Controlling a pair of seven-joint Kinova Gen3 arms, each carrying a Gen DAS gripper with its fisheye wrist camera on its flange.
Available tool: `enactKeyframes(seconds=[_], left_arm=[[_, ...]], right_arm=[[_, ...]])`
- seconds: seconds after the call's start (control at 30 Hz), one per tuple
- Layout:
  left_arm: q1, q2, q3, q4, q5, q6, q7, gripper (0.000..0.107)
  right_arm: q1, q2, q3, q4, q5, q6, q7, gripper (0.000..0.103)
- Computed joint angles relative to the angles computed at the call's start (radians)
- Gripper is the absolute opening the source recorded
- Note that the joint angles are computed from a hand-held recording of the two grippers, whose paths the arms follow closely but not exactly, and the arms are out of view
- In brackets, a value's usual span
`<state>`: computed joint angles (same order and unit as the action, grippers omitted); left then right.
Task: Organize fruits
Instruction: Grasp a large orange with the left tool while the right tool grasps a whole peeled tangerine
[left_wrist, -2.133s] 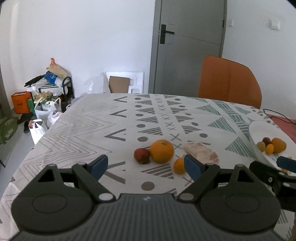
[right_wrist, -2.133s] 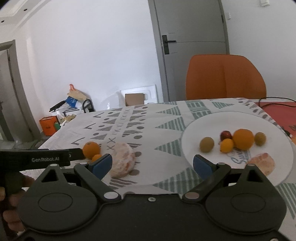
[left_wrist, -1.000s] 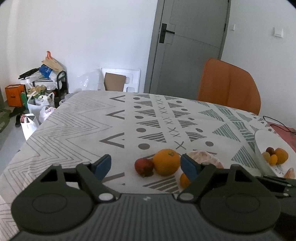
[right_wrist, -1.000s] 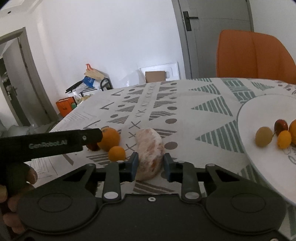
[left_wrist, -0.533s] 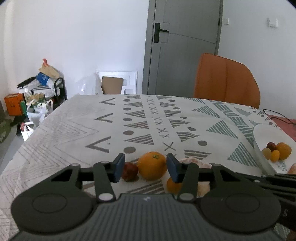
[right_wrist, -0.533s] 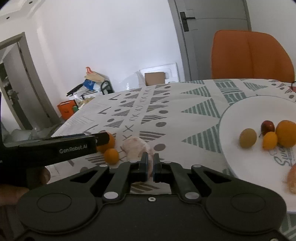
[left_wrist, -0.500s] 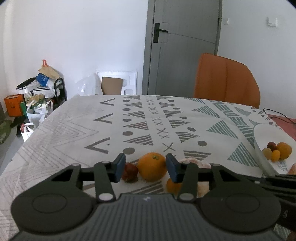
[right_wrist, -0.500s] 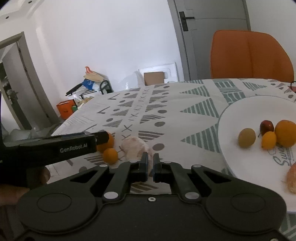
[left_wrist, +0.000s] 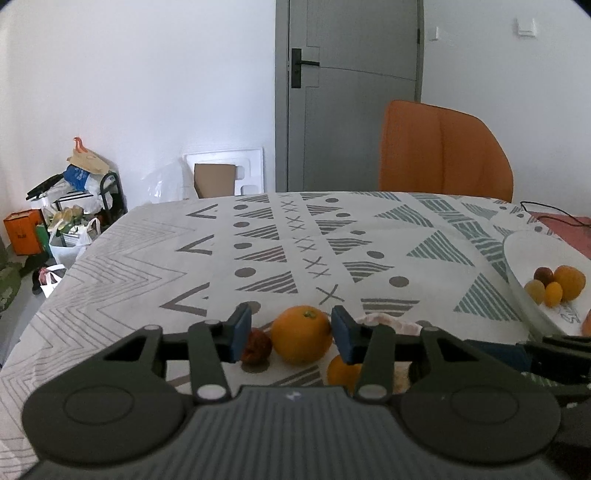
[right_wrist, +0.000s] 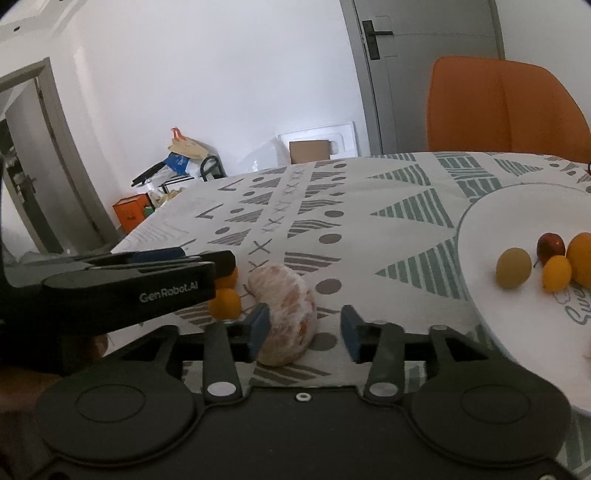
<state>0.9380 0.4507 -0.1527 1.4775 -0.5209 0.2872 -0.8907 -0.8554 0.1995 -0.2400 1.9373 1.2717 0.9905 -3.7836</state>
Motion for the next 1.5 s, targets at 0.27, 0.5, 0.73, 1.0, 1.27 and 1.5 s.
enactKeyframes(seconds=[0.27,0.5,0.73,1.0,1.27,1.5], left_arm=[[-0.043,-0.019,0.035,0.016,0.037,0.005,-0.024,0.050],[-0.064,-0.033,0.062,0.020,0.055,0.019,-0.044,0.046],[-0.044,-0.031,0.057,0.014,0.034,0.012,-0.045,0.046],[0.026,0.011,-0.004,-0.033,-0.006,0.047,-0.009,0.046],[-0.096,0.008,0.116,-0.047,0.070,0.091,-0.054,0.033],[-0.125,-0.035,0.137,0.013,0.125,0.030,-0.093,0.033]], right_arm=[[-0.007,0.024,0.008,-0.020,0.011,0.013,0.026,0.056],[-0.005,0.007,0.003,-0.006,0.012,-0.006,0.023,0.029],[-0.015,-0.016,-0.012,0.000,-0.005,0.026,0.033,0.019],[-0.018,-0.024,-0.018,-0.003,-0.021,0.063,0.049,0.018],[-0.001,-0.019,-0.015,0.009,-0.013,0.035,0.016,0.027],[0.010,0.006,-0.004,0.004,0.025,-0.002,-0.021,0.045]])
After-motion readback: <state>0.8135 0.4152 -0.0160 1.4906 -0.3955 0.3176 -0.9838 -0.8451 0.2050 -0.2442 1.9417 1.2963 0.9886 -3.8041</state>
